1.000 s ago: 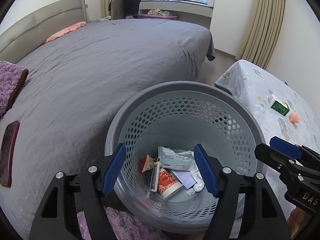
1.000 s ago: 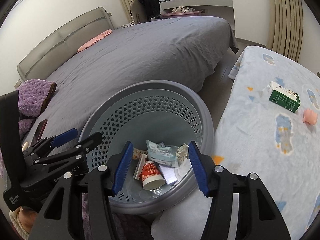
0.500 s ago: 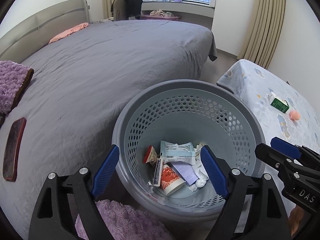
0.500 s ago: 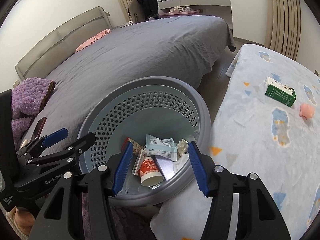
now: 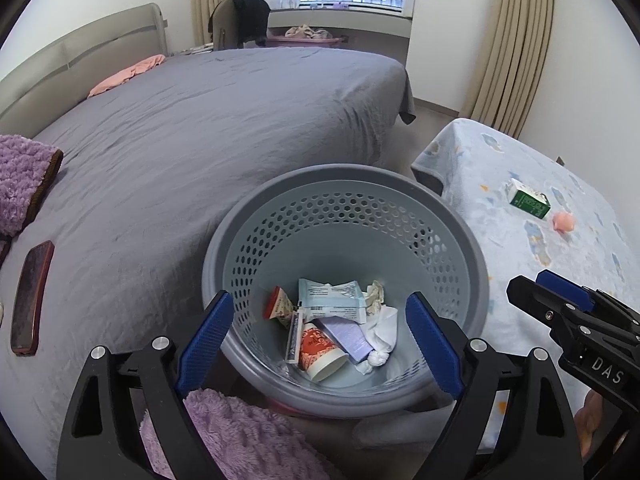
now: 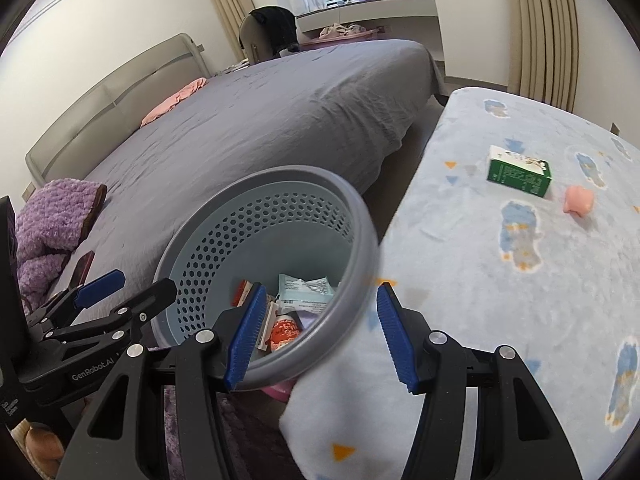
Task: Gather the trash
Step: 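Move both open tools back to the mattress toward the pink pig toy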
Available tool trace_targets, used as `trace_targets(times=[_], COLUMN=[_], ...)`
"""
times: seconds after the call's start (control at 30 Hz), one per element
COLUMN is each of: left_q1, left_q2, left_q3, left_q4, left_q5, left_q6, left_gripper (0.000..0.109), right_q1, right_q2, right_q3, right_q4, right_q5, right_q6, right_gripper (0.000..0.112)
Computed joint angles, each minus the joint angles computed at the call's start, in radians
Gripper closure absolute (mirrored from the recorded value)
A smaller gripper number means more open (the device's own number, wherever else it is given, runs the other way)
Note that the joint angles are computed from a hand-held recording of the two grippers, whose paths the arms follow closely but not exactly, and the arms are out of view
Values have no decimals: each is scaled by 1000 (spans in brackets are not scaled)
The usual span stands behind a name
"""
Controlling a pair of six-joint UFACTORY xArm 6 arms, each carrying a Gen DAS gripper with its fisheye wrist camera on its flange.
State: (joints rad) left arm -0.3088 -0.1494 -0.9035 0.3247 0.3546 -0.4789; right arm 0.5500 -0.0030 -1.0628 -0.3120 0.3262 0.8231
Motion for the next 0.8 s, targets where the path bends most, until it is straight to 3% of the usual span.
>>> trace_targets(times=[0.4, 0.8], left_q1=[-86, -167], left_q2=[21, 103], left_q3=[-58, -146], left_q4=[7, 15], left_q5=[2, 17], left_q6=[3, -9], left_gripper=[22, 22], right_q1=[-96, -224], right_q2=[-159, -286], right_q3=[151, 295], right_q4=[-118, -131], right_q5=[-18, -37], right_q6=[134, 141], right_gripper=[57, 57])
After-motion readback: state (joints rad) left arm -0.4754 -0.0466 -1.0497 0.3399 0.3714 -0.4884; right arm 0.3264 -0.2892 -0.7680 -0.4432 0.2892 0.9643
